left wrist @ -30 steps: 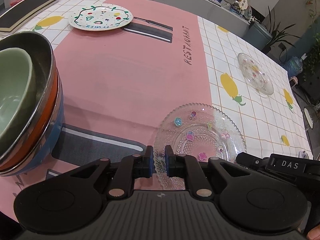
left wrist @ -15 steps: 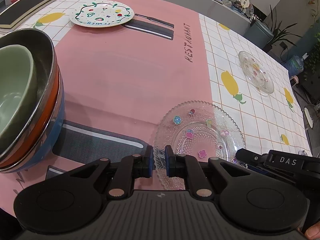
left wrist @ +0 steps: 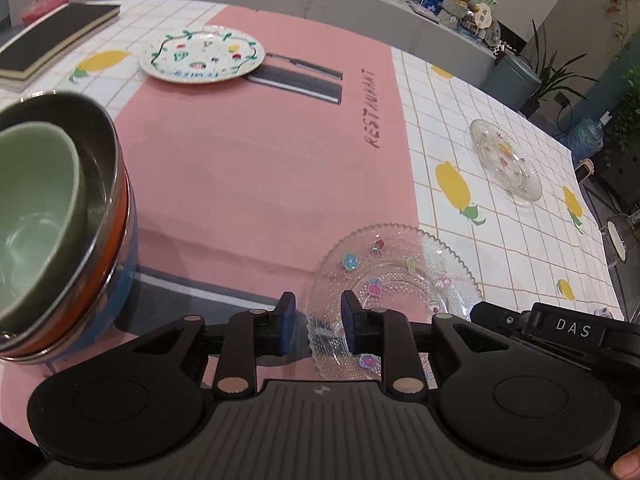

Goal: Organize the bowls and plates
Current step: 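Open both grippers to release the glass plate and lift away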

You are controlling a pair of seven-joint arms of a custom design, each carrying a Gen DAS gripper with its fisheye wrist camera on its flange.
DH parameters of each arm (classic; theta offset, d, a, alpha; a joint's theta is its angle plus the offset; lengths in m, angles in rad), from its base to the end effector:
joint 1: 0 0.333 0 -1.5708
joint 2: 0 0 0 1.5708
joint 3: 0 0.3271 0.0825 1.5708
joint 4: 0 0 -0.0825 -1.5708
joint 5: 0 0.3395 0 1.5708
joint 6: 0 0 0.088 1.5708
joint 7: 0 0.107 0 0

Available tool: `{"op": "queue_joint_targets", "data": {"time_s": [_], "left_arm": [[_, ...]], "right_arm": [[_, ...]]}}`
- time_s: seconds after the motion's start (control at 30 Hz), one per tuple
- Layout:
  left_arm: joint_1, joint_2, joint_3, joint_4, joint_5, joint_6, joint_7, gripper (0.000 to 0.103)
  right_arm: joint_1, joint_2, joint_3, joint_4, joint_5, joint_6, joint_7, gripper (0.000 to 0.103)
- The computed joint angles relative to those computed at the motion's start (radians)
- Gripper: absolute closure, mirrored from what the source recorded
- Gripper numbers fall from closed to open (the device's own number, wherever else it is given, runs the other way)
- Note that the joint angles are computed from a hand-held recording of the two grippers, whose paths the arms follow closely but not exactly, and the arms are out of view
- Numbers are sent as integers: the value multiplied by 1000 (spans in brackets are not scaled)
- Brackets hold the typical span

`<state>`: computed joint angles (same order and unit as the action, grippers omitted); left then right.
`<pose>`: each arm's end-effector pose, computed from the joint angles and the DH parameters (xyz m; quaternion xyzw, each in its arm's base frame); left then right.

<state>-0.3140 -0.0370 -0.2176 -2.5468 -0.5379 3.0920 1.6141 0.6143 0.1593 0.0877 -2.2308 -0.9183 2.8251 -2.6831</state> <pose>0.4181 -0.1972 0.3897 -0.6605 0.6926 -0.2814 0.0700 0.3841 0.3756 0.3786 -0.4833 0.8244 -0.0762 0.2846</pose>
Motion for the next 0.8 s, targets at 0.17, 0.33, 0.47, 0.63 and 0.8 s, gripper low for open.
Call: {"op": "queue_joint_targets", "data": {"time_s": [0.17, 0.33, 0.47, 0.63, 0.8], "left_arm": [[17, -23, -6, -8, 117, 8, -59, 74], [44, -55, -1, -8, 284, 1, -143, 74], [38, -78, 26, 8, 316, -26, -133, 74], [35, -92, 55, 37, 302, -54, -79, 74], [52, -94, 77, 79, 293, -86, -26, 74]], "right_arm": [[8, -14, 13, 22, -16, -62, -19, 70], [4, -24, 24, 40, -39, -72, -18, 69], [2, -22, 32, 68, -35, -77, -41, 69], [9, 3, 32, 127, -34, -80, -82, 69], [27, 49, 21, 207, -9, -73, -160, 69]]}}
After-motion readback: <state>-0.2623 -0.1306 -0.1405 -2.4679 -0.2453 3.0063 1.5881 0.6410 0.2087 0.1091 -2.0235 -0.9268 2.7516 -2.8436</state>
